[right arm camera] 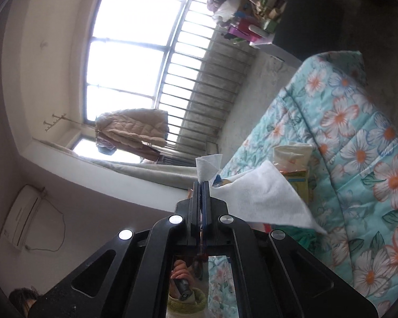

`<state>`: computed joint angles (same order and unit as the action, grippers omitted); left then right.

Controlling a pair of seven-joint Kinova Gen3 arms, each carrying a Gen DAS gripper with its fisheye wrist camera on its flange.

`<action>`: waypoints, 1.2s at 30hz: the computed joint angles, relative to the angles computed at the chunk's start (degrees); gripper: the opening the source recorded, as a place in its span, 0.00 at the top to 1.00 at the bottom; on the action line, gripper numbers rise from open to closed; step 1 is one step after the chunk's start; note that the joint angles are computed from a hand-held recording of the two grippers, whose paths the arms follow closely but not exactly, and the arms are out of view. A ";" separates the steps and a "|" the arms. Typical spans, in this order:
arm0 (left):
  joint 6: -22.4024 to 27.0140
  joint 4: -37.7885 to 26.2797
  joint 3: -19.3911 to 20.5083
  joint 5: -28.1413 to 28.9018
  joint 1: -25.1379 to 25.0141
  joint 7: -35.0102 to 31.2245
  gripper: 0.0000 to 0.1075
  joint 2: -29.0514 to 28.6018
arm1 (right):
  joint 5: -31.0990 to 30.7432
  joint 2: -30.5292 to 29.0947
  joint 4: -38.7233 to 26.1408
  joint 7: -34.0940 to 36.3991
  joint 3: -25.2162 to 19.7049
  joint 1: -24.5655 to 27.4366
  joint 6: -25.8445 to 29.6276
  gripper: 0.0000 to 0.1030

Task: Collect trash
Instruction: 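Grasp the white tissue on the quilt with the right tool, then carry the snack bag and white tissue in both tools over the wastebasket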

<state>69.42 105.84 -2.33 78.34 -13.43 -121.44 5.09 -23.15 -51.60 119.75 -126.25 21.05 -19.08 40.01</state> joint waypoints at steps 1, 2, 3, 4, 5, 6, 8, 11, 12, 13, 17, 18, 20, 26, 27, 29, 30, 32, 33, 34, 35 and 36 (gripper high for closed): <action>0.95 0.05 -0.41 -0.60 -0.48 0.06 0.95 -1.14 | 0.15 -0.37 -0.36 0.03 -0.69 0.35 0.14 1.00; 1.83 0.00 -0.87 -1.37 -0.84 0.11 0.95 -2.25 | 0.28 -0.89 -0.68 0.01 -1.36 0.70 0.32 1.00; 3.00 -0.25 -1.45 -2.52 -1.20 0.32 0.95 -3.54 | 0.36 -1.57 -0.77 -0.01 -1.93 0.99 0.36 1.00; 4.02 -0.42 -2.00 -3.53 -1.39 0.46 0.95 -4.77 | 0.48 -2.40 -0.68 -0.08 -2.40 1.31 0.46 1.00; 4.62 -0.29 -2.42 -4.16 -1.33 0.52 0.95 -6.01 | 0.76 -3.29 -0.76 -0.13 -2.89 1.74 0.80 1.00; 5.85 -0.33 -3.13 -4.74 -1.43 0.16 0.95 -7.37 | 1.12 -4.06 -0.82 -0.24 -3.22 2.16 1.30 1.00; 6.57 -0.09 -3.79 -5.64 -0.87 0.51 0.95 -10.36 | 1.87 -5.60 -1.39 -0.86 -4.33 3.64 2.85 1.00; 8.68 -0.33 -5.47 -6.92 0.93 0.28 0.95 -14.16 | 3.00 -7.86 -2.33 -1.93 -5.09 5.57 5.11 1.00; 9.50 -0.84 -5.72 -7.59 1.78 0.36 0.95 -15.29 | 3.40 -8.72 -2.65 -2.41 -5.47 6.44 5.91 1.00; 9.77 -1.20 -5.71 -8.32 2.77 0.55 0.95 -16.40 | 3.90 -9.98 -3.29 -3.12 -5.80 7.68 7.36 1.00; 10.24 -2.92 -4.72 -10.84 7.55 1.50 0.95 -20.41 | 5.89 -13.79 -6.00 -5.71 -6.52 11.14 12.27 1.00; 9.83 -3.42 -4.07 -11.51 8.76 1.90 0.95 -20.87 | 6.52 -14.79 -6.64 -6.29 -6.52 11.84 13.55 1.00; 8.59 -4.07 -2.50 -12.49 11.28 2.13 0.95 -21.99 | 7.99 -16.62 -8.51 -7.63 -6.57 13.58 16.73 1.00; 3.29 -7.37 6.00 -17.04 19.14 4.96 0.95 -22.82 | 13.40 -21.45 -14.14 -11.48 -5.76 18.16 27.89 1.00; 2.22 -8.02 7.50 -18.10 20.35 5.14 0.95 -22.59 | 14.42 -22.24 -15.18 -12.09 -5.62 18.97 29.90 1.00; -0.35 -9.58 11.39 -20.67 22.88 5.91 0.95 -21.80 | 16.30 -23.81 -16.22 -13.12 -5.19 20.14 32.70 1.00; -1.17 -10.45 12.98 -22.00 24.10 6.29 0.95 -21.06 | 17.16 -24.45 -16.72 -13.65 -4.93 20.58 33.85 1.00; -3.99 -11.82 16.82 -24.87 26.25 8.56 0.95 -19.67 | 18.90 -26.09 -17.58 -14.95 -4.06 21.63 36.20 1.00; -5.32 -12.65 18.89 -26.09 27.60 9.41 0.95 -18.59 | 19.68 -26.91 -17.82 -15.64 -3.65 22.07 37.13 1.00; -6.71 -13.12 20.41 -27.26 28.73 10.28 0.95 -17.82 | 20.55 -27.74 -18.11 -16.42 -3.15 22.63 38.21 1.00; -8.25 -13.83 22.40 -28.73 30.04 11.28 0.95 -16.81 | 21.37 -28.58 -18.19 -17.15 -2.66 23.02 39.09 1.00; -9.30 -14.40 23.62 -29.90 31.22 11.88 0.95 -15.99 | 22.29 -29.35 -18.32 -17.74 -2.27 23.35 39.99 1.00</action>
